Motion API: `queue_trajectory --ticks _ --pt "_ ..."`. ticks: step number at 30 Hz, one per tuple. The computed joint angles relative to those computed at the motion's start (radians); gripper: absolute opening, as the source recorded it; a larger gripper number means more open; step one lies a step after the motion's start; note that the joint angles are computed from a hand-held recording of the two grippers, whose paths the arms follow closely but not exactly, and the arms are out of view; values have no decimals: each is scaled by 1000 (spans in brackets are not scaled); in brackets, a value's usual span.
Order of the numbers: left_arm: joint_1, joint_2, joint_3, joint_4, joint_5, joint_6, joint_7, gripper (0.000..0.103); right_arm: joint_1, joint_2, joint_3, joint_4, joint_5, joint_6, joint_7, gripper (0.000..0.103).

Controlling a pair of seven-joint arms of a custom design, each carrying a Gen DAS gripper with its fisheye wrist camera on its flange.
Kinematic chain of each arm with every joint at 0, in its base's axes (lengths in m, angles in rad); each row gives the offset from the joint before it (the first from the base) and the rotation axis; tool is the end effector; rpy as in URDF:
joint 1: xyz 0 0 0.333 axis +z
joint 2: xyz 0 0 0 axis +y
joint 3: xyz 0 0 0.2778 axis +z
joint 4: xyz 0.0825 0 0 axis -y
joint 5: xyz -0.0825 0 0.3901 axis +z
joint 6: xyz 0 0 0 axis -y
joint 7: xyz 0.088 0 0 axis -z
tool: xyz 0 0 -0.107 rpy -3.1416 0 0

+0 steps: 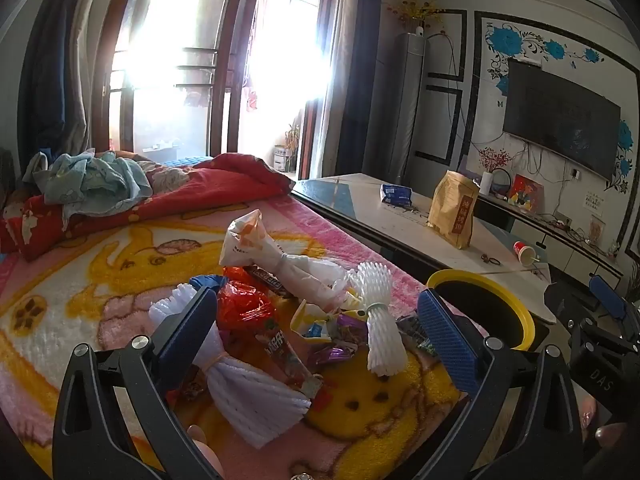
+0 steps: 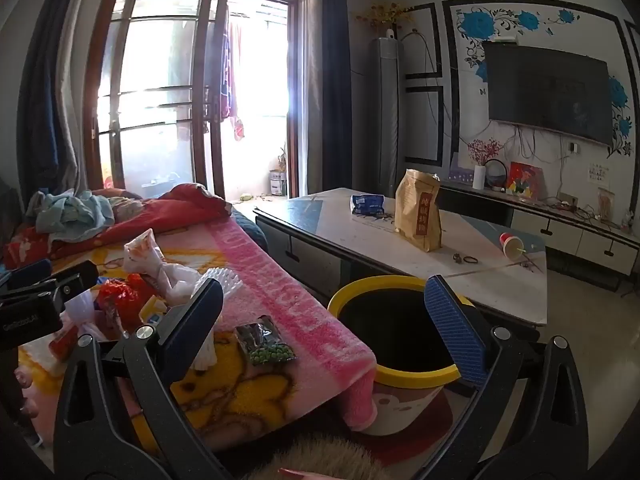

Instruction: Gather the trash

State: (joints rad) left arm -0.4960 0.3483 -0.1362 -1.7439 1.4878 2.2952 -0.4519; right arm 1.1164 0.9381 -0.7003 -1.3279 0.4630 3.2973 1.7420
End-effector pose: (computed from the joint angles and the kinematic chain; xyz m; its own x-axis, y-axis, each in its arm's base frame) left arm 0.5570 -0.3719 0.3744 0.3464 -0.9313 0.1128 -0.3571 -0.2422 -0.9021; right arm 0.6189 0.4399 0.3769 0.3489 -0.9370 -0.0196 -0.3014 -0.0924 -0.9490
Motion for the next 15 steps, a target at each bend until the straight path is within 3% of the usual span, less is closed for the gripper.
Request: queue_trajectory --ticks 15 --pt "-1 1 1 1 -2 -1 4 97 -2 -1 3 0 -4 -3 3 93"
